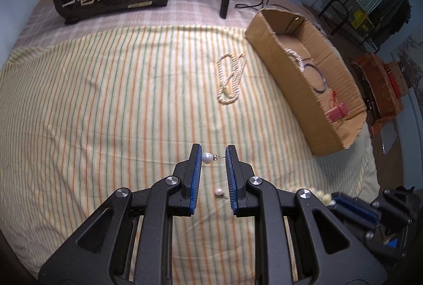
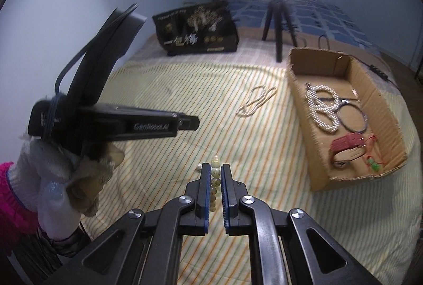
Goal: Organize jewelry
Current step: 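Carry the bead bracelet and pearl stud over the box with both grippers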
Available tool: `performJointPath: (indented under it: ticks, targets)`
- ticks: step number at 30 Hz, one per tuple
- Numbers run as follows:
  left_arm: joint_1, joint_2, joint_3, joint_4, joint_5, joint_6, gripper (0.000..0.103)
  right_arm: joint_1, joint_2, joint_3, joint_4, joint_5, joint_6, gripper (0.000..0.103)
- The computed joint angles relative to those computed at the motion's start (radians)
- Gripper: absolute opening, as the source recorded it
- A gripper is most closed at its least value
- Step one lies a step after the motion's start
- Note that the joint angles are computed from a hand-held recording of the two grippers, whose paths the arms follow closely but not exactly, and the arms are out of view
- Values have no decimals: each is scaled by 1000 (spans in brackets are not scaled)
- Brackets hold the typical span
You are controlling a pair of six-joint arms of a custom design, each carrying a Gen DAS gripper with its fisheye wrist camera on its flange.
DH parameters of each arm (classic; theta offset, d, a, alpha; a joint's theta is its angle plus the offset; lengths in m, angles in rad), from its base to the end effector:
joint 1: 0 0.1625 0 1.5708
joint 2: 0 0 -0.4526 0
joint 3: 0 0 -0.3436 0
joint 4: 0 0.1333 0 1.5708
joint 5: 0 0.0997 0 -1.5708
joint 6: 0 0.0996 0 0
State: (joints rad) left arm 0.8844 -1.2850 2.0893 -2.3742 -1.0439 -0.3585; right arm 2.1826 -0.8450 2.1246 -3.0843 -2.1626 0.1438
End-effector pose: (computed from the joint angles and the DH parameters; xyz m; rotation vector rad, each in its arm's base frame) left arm -0.1532 -0.4763 0.2630 0.4348 2.6263 -0.3572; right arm 0.3595 -0.3771 0.1146 0.5155 -2.5668 0.5799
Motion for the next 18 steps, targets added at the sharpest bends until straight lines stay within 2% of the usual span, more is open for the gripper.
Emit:
performJointPath:
  ticks: [18]
  targets:
    - [-59, 60, -67, -84, -21, 23, 17, -26, -113, 29, -53, -62, -4, 5]
